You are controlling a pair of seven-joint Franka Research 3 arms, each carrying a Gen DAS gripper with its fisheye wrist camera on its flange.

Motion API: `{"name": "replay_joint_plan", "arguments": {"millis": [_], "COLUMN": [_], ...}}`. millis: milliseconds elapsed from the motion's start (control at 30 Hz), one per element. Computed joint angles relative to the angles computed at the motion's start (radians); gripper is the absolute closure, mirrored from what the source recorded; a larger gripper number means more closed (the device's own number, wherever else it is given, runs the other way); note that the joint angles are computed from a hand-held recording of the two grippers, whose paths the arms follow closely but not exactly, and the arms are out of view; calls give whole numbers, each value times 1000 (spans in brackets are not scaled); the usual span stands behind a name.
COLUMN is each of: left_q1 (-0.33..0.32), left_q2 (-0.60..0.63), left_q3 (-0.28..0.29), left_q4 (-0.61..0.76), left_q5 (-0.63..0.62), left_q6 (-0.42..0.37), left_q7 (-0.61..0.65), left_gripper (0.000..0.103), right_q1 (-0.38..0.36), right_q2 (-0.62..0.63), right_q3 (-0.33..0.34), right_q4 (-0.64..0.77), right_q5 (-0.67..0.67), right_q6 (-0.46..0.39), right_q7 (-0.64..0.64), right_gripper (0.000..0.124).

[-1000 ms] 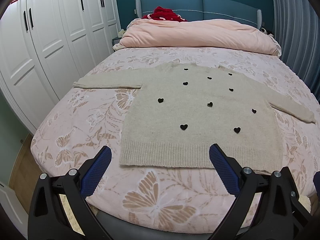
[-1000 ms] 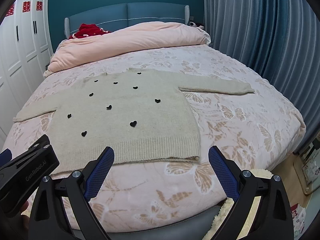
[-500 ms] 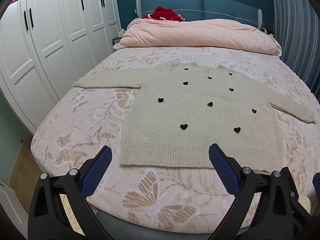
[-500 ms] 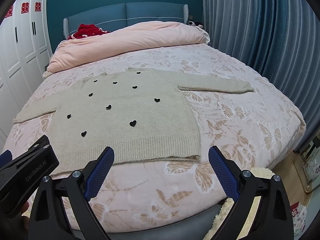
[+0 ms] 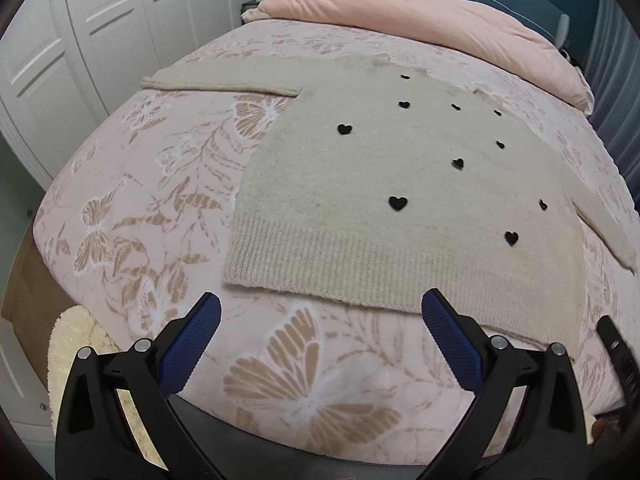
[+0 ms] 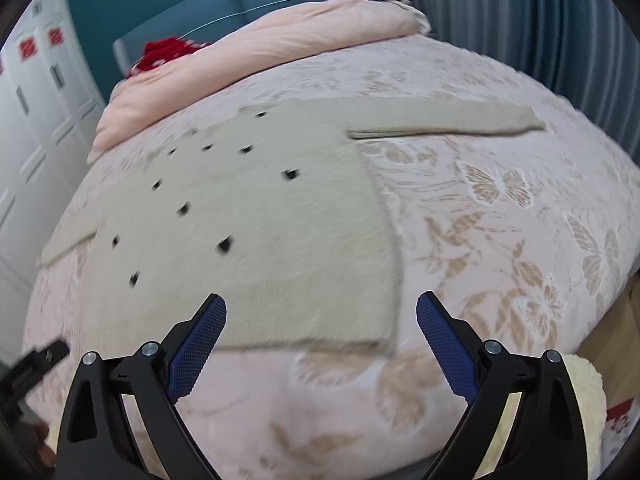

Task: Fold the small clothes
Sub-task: 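Grasp the sweater sleeve with the right gripper and lift it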

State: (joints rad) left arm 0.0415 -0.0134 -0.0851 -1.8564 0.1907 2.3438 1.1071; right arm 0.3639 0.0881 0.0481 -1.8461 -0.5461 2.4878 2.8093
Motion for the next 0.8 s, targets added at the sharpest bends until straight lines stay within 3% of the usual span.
{"name": "replay_joint_plan", "arguments": {"millis": [33,100,233,400,567,667,700,800], "left_q1": [5,16,37,23,14,9,7,9], "left_q2": [13,44,111,175,259,291,303,333], "left_q3": [6,12,10,0,-14,-18,-19,-24], "left_q4": [9,33,88,151,256,289,302,339], "left_q5": [-26,-93,-220,-131,-86,-77,-73,-86], "left_q6": [2,-3,-23,-9,-59,-51,-51,-53], "left_q7": [7,28,64,31,73,84,85,95], "left_gripper": [5,5,5,5,5,5,5,5], "right_q1": [-29,-78,-172,-252,-298,-292,-313,-308], "right_q2": [9,68,247,467,601,622,640,645], "right_q3": [-29,-76,-148,-201,-236,-265,-239,-206], "right_q4": [-3,64,270,543,696,699,730,728], "right_q5": [4,1,136,270,413,427,465,526], "right_q6": [27,-3,-29,-29,-48,15,23,216], "right_q7": [25,30,-108,-259,-225,-171,-189,-213], "right_gripper": [29,29,30,30,31,66,105,111]}}
